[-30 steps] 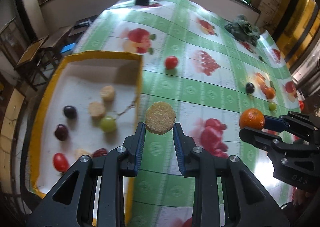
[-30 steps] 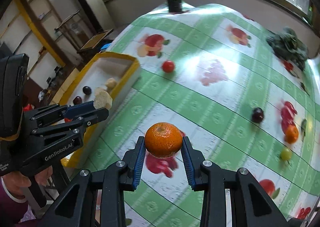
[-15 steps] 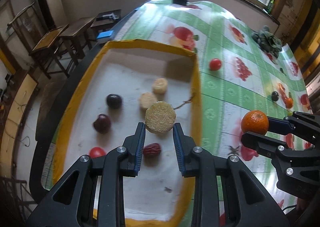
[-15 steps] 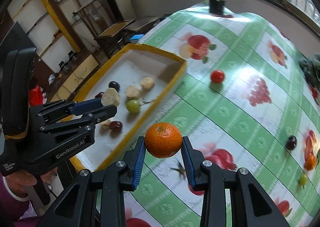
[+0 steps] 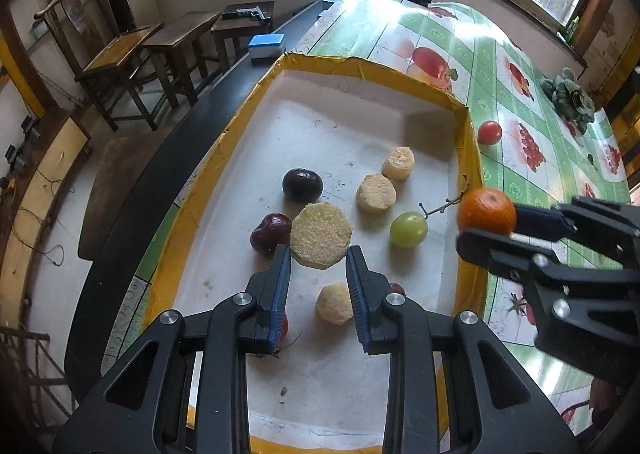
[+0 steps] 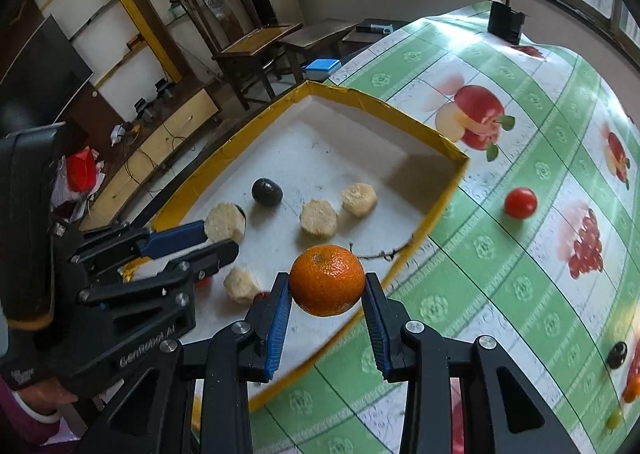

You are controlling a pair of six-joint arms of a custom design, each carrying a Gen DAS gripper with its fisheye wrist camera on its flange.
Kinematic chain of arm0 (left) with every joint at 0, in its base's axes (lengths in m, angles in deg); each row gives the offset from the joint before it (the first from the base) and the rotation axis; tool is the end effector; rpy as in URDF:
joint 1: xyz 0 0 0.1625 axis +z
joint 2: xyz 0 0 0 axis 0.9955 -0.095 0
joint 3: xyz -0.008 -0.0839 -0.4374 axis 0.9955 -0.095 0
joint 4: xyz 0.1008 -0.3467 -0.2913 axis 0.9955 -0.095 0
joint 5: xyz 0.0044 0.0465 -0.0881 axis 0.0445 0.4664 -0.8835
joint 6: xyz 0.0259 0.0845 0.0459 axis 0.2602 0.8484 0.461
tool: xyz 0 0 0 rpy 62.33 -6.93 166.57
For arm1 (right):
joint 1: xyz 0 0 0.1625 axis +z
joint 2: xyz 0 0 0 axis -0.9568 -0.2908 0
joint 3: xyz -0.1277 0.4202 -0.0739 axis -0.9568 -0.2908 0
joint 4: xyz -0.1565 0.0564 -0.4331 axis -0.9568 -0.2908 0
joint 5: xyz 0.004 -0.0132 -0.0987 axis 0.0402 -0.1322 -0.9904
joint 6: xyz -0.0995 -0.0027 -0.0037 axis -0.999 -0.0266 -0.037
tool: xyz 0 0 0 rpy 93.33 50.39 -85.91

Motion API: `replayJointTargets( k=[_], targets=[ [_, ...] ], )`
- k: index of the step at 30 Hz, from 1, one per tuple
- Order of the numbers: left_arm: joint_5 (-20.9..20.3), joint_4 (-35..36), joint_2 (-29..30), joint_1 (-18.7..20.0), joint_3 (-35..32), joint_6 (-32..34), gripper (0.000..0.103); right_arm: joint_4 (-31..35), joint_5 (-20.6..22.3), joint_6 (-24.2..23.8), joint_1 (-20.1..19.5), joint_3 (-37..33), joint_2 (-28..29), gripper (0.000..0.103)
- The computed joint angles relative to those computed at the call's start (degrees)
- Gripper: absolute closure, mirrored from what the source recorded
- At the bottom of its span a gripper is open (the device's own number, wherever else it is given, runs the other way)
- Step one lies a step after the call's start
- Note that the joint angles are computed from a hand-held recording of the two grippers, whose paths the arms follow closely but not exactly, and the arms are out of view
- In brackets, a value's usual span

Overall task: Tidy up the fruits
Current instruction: 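Drop the cracker and mandarin into the tray and open both tools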

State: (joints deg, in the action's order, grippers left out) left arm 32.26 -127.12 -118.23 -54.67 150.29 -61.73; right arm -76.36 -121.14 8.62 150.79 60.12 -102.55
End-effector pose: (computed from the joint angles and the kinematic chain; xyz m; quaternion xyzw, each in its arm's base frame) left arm -0.3671 -0.4422 -0.0877 0.0783 0.9129 -0.2139 0.3389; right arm 0.0039 -0.4815 0.3005 0.2872 -0.9314 0.0852 0.2067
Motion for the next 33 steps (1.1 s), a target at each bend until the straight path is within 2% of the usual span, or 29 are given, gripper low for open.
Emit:
replayJointTargets(
  k=[13, 19, 23, 26, 28, 29, 33],
  targets=[
    [-1.29, -1.51, 2.02, 1.6, -1.84, 3.54, 0.075, -2.91, -3.52, 3.15, 1.24, -4.67, 9.26, 0.068],
    [-2.33, -0.93, 2.46, 2.25, -2.35, 2.98, 0.075, -5.17, -4.96, 2.44, 1.5, -4.77, 11.29, 0.068],
    [-2.39, 0.5, 2.66, 2.46, -2.99, 2.49, 0.075, -4.38, -4.05, 2.72, 1.3, -5.19, 11.18, 0.068],
    [-2.67, 0.89, 2.6, 2.38, -3.08, 2.79, 0.071, -2.5, -2.86, 3.28, 0.89, -5.16, 9.99, 0.068],
    [-2.56, 1.43, 2.56, 2.19, -3.11, 2.88, 0.052, -1.81, -2.63, 2.77, 0.78, -4.9, 8.98, 0.067],
    [-2.58, 0.95, 2.43, 2.07, -2.89, 3.05, 0.048, -1.74, -2.48, 2.55, 0.67, -4.73, 8.51, 0.066],
    [-1.61, 2.12, 1.96, 1.31, -2.9, 1.89, 0.046, -0.53, -0.57, 2.67, 0.18, -4.29, 5.82, 0.065]
  ],
)
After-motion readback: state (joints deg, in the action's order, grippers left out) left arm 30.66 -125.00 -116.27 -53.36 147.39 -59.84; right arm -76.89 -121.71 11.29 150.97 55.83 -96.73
